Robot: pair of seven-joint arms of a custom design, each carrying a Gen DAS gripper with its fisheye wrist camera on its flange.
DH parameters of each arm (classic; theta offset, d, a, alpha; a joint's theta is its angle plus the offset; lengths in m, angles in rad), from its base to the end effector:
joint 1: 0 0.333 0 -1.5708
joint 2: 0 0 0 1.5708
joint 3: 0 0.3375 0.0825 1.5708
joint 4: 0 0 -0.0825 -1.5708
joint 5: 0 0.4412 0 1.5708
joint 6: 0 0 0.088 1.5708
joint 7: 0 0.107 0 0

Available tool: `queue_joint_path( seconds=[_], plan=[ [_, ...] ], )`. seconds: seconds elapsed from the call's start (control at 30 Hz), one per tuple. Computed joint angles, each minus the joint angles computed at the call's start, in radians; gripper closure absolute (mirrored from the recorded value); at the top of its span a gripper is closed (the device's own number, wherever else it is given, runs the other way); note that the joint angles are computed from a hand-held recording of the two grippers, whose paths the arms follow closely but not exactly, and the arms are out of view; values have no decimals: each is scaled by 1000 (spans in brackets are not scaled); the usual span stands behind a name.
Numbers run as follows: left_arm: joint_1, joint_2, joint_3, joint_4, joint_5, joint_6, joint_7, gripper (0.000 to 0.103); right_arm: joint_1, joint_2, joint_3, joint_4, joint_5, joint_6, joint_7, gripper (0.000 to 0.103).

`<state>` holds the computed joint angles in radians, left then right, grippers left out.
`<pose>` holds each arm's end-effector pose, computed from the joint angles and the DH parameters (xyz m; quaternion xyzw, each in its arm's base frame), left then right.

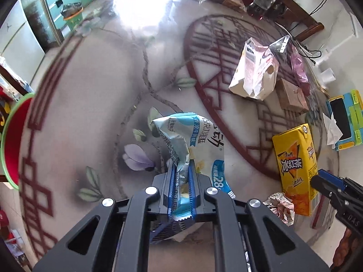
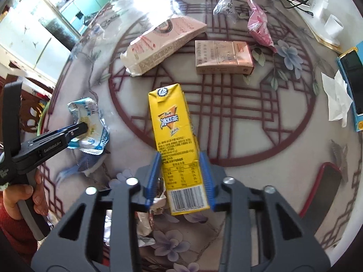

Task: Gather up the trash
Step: 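Carry the wrapper and iced-tea carton over the red bucket with both tools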

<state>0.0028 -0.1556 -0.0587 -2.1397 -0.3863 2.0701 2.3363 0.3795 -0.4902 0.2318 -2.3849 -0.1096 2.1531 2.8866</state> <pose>0.5628 -0.0520 0.4817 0.4380 -0.8821 0.1702 0.0314 0.3856 0.2744 0.5208 -0.4305 0.8885 -0.0813 0.1368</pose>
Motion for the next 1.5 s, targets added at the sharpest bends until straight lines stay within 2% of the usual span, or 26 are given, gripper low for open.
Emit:
queue_joint_path(
  seconds=[0.07,0.1,0.27,0.3,0.33,0.37,0.4,0.5,0.57,0.7,0.73,0.8,0.83,0.93,1.07,1.17,1.23,1.33,1.5],
  plan=[
    [6,-4,10,11,-12,-9,12,95,-8,-3,10,8,-16,-2,21,100],
    [9,-3,13,18,-16,-14,18,95,-12,1,16,20,-27,-14,33,102],
    [23,16,23,60,-27,-34,74,95,-10,47,16,73,-44,-50,39,101],
    [27,24,27,71,-34,-42,95,95,-12,59,18,85,-52,-66,43,90],
    [32,29,28,80,-34,-48,111,95,-18,71,27,101,-73,-91,65,60],
    [37,35,29,91,-27,-58,127,95,-25,86,40,126,-101,-136,96,46],
    [43,41,32,105,-31,-71,144,95,-26,92,48,139,-124,-162,123,38],
    [62,60,39,140,-51,-81,177,95,-20,119,40,174,-163,-227,130,38],
    [78,86,45,179,-68,-120,181,95,-9,140,15,187,-142,-265,99,32],
    [110,124,46,237,-81,-137,210,95,4,185,-6,214,-108,-295,71,32],
    [118,136,47,254,-87,-138,216,95,7,195,-8,219,-105,-301,71,37],
    [132,155,44,278,-91,-128,230,95,11,209,-12,223,-93,-302,90,62],
    [139,166,44,289,-91,-117,241,95,13,213,-12,225,-87,-302,107,66],
    [159,203,41,332,-88,-108,250,95,16,222,-6,254,-106,-303,148,67],
    [190,263,36,404,-98,-102,239,95,33,292,20,394,-211,-400,169,67],
    [212,305,31,454,-101,-88,227,95,55,352,24,498,-294,-397,173,67],
    [227,335,26,492,-101,-87,214,95,71,396,16,557,-330,-376,161,67],
    [248,376,19,543,-95,-78,201,95,93,468,-3,637,-364,-292,133,67],
    [282,451,11,634,-74,-69,158,95,139,663,-47,847,-368,-159,10,67]
  ],
)
